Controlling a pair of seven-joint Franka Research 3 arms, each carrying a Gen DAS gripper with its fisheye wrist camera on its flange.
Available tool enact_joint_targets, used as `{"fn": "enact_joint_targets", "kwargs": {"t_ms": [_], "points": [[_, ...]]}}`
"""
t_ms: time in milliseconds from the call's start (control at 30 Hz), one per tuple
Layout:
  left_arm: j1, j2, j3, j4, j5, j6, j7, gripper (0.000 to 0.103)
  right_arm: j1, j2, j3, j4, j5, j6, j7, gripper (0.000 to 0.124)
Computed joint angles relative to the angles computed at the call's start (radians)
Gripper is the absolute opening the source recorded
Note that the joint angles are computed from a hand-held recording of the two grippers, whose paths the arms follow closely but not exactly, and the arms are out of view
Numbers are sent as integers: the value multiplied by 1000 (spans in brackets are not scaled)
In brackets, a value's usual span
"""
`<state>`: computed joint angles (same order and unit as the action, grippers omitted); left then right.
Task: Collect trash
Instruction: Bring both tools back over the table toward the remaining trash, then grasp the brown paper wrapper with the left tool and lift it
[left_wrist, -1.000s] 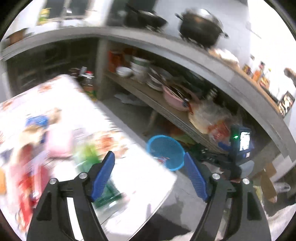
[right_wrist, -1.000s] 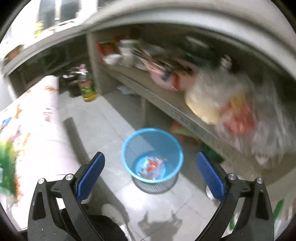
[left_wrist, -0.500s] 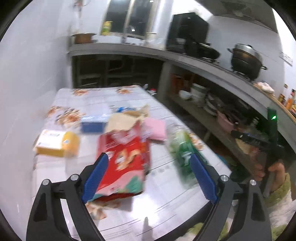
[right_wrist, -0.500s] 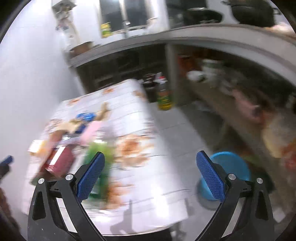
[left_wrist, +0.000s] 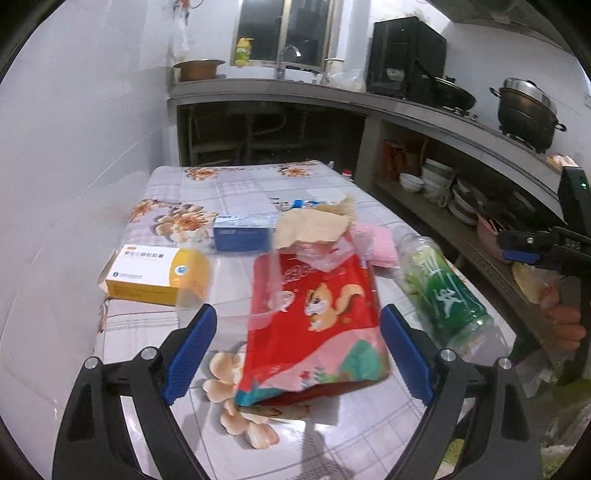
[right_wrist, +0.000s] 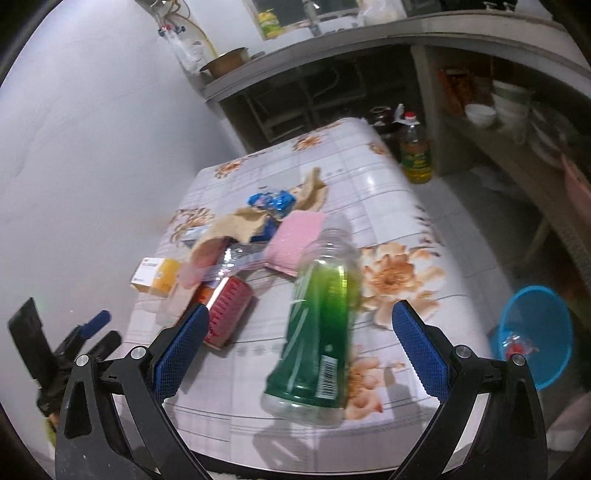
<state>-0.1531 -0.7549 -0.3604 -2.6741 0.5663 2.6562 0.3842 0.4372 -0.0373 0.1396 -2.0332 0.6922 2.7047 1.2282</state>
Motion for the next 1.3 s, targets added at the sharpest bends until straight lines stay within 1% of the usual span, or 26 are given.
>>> {"fn": "enact_joint_targets", "kwargs": {"t_ms": [100,167,200,267,300,367,433,500,600,733,833,900,1000,1033,1100,1133,1200,1233,1267,1300], "points": [[19,-16,13,-19,-4,-1,-20,87,3,8,0,23,24,-32,-16,95],[48,-25,13,-18,-4,-30,-42,87,4,15,2,36,34,-44,-20,95],[64,-24,17,-10,-10,-67,-52,88,5,18,4,41,36,-48,-21,95],[77,-29,43,-12,-24,-91,-71,87,7,19,8,43,35,-48,-21,95],[84,-34,61,-20,-31,-78,-85,87,9,20,9,44,35,-49,-21,95],[98,-42,96,-40,-48,-28,-108,87,10,22,11,46,36,-53,-20,95],[115,-35,101,-40,-57,-10,-113,87,12,23,12,47,34,-58,-13,95],[115,-15,101,-30,-54,10,-90,87,12,26,13,50,32,-61,-9,95],[86,41,116,-4,-65,59,-24,87,10,30,11,55,52,-74,-16,95],[76,100,113,25,-86,107,21,87,1,62,8,106,142,-137,-61,94],[67,134,113,42,-107,134,43,82,-8,92,12,158,176,-179,-83,92],[60,147,120,49,-119,157,63,77,-15,121,16,204,199,-213,-84,88],[48,179,136,77,-136,212,109,73,-28,159,24,259,245,-264,-78,83],[34,203,151,99,-143,237,145,73,-30,162,28,263,254,-267,-78,82],[-8,250,190,137,-181,255,225,73,-32,163,33,263,268,-261,-81,82],[-56,297,234,180,-224,252,293,73,-33,160,35,257,275,-258,-84,82],[-107,358,280,237,-308,230,385,73,-35,150,36,243,290,-257,-89,82],[-144,404,315,284,-371,204,448,73,-36,144,34,235,295,-255,-91,82],[-168,450,339,332,-430,174,500,73,-37,139,32,228,299,-255,-92,82],[-174,475,344,360,-467,157,534,73,-40,132,29,220,304,-254,-92,82]]}}
